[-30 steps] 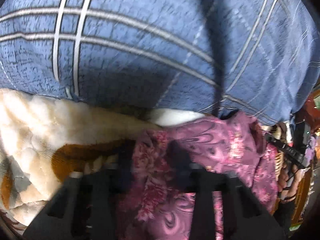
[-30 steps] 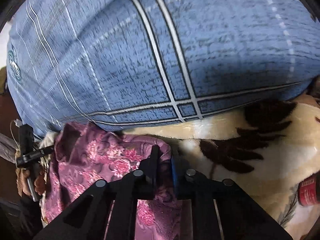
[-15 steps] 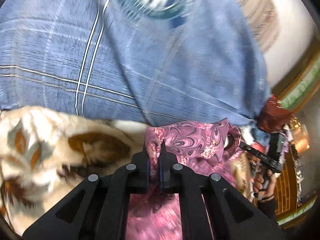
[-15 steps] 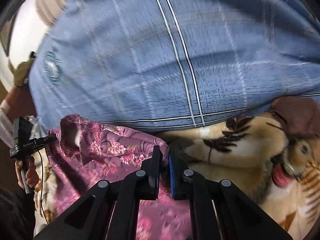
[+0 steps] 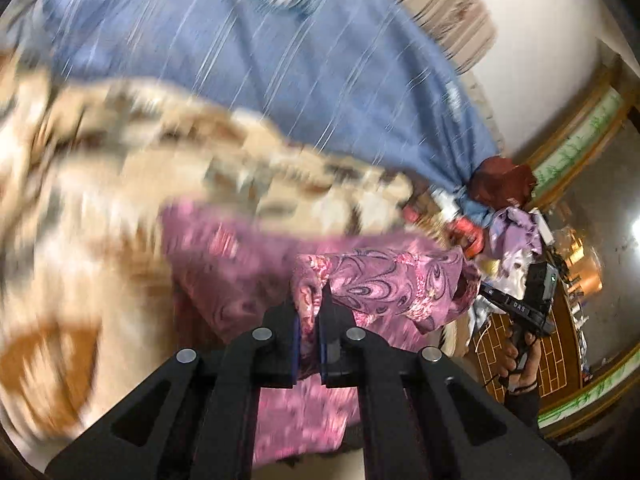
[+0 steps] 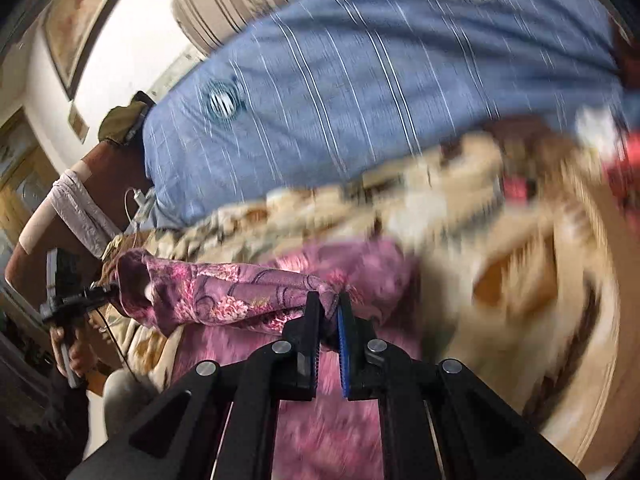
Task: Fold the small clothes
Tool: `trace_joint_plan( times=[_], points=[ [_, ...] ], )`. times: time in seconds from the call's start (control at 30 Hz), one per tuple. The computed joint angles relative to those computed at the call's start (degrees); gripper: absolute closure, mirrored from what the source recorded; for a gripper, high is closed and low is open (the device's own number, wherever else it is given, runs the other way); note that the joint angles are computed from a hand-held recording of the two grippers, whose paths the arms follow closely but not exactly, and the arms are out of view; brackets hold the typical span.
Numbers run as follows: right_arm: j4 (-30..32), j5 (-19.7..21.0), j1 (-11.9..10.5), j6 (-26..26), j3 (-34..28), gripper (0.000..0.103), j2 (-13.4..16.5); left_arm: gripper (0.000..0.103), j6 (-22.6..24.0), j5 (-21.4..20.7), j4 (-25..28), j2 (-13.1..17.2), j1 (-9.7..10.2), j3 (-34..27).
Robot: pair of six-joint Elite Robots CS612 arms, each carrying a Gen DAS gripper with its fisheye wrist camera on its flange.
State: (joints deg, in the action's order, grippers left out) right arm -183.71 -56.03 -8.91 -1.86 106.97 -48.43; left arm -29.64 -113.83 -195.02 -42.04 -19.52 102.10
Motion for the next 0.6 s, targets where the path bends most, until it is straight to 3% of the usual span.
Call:
trace_joint_plan(
  times=[0.23, 0.3, 0.33, 0.37, 0.4, 0.43, 0.47, 0.5, 0.6],
  points=[
    [3.96, -10.04, 3.13, 3.73, 1.29, 0.095, 3.25, 0.096, -9.4, 0.82, -0.1, 4.32, -1.27, 2.27],
    [4.05, -11.44, 3.38, 5.18, 1.8, 0.088, 3.04, 0.089, -10.25, 1.21, -1.43, 3.46, -1.72, 3.71],
    [3.04, -12.24, 3.26, 6.34, 2.96, 0.086, 2.24, 0.076, -10.09, 1.61, -1.53, 2.66, -1.95, 4.54],
    [1.76, -11.49, 2.9, 7.1, 3.96, 0.08, 1.63, 0.061, -9.72, 2.07, -1.17, 1.58, -2.21, 5.56],
    [-0.42, -10.45, 2.42, 8.01, 5.31, 0.069, 0.94, 0.056, -10.04, 2.44, -2.18, 0.86, -2.43, 6.61],
    [-3.22, -9.36, 1.87, 9.04, 6.87, 0.061, 0.15, 0.051, -11.18, 2.77, -4.4, 0.38, -2.64, 7.78],
    [-6.67, -8.37, 1.33, 10.61, 8.56, 0.043, -0.6, 0.05, -13.39, 2.78, -6.91, -0.07, -2.95, 9.11],
    [-9.61, -7.0, 0.86, 12.33, 9.94, 0.035, -1.09, 0.049, -14.6, 2.38, -7.87, -0.11, -3.13, 9.6],
    [-11.04, -0.9, 0.42, 14.8, 10.58, 0.035, -0.94, 0.045, -19.38, 0.94, -11.48, 0.73, -4.1, 10.47]
  ],
)
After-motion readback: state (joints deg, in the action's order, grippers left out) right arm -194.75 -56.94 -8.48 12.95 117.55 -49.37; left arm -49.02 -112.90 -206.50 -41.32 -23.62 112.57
